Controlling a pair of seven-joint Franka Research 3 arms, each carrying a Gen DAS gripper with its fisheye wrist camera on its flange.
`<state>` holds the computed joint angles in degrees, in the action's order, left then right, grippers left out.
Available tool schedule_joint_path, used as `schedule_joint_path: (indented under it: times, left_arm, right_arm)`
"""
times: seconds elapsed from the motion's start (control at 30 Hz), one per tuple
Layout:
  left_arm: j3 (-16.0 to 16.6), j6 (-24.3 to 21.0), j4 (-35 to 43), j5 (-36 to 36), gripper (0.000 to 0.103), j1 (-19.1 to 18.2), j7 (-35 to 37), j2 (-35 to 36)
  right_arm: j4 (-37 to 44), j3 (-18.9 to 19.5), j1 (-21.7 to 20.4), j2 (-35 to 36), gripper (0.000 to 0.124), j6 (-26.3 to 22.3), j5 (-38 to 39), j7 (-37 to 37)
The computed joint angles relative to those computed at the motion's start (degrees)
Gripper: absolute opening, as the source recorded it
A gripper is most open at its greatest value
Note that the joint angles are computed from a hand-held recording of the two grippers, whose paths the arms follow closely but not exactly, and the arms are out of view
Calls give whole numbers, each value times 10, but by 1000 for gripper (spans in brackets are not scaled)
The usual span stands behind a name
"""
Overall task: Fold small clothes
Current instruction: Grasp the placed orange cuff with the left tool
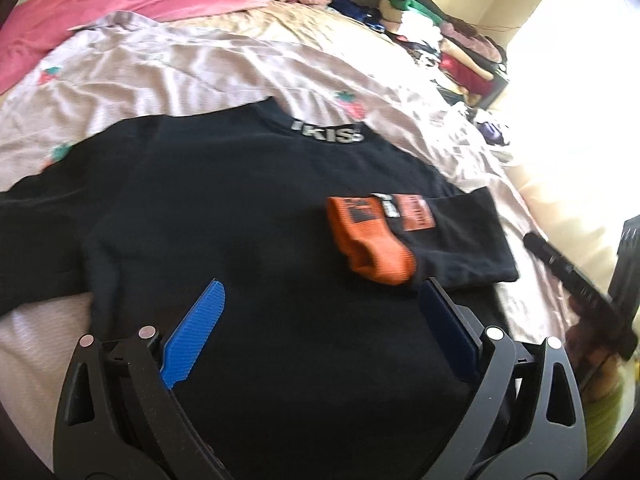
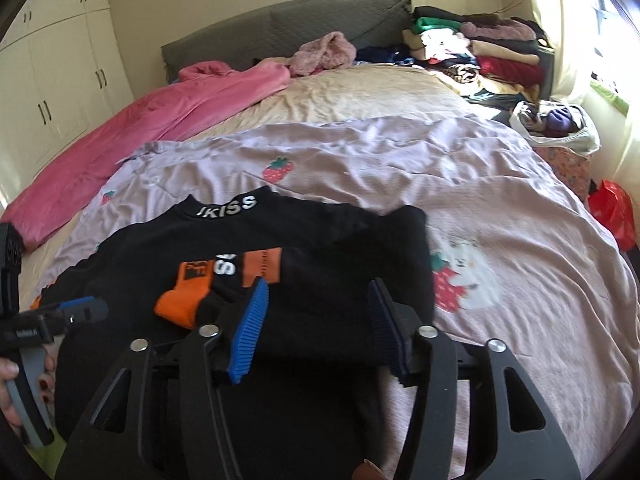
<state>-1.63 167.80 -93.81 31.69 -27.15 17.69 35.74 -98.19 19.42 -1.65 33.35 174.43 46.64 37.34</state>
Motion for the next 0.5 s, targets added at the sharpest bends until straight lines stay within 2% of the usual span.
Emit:
schedule_joint_path:
  times: [0.07, 0.17, 0.23, 0.3, 0.4, 0.5]
  left_arm:
    - [-35, 0, 36, -27, 86, 26, 35, 27]
    - [-72, -3, 84, -73, 82, 50, 78, 68]
    - [-79, -9, 106, -99, 72, 53, 93, 86]
    - [-87, -7, 125, -124, 68, 56, 103, 105]
    - [-124, -7, 148, -168, 62, 78, 139, 132]
    - [-119, -11, 166, -190, 52, 70, 148, 144]
  right_arm:
    - [-7, 9, -13, -2, 56, 2, 9, -10]
    - [-18, -5, -7, -9, 56, 5, 2, -4]
    - [-29, 15, -27, -14, 56, 14, 16, -25]
    - [-35, 31, -42, -18, 57, 18, 32, -42]
    - [-46, 67, -73, -25, 62, 29, 75, -81]
    - [-51, 84, -85, -31, 62, 30, 113, -122]
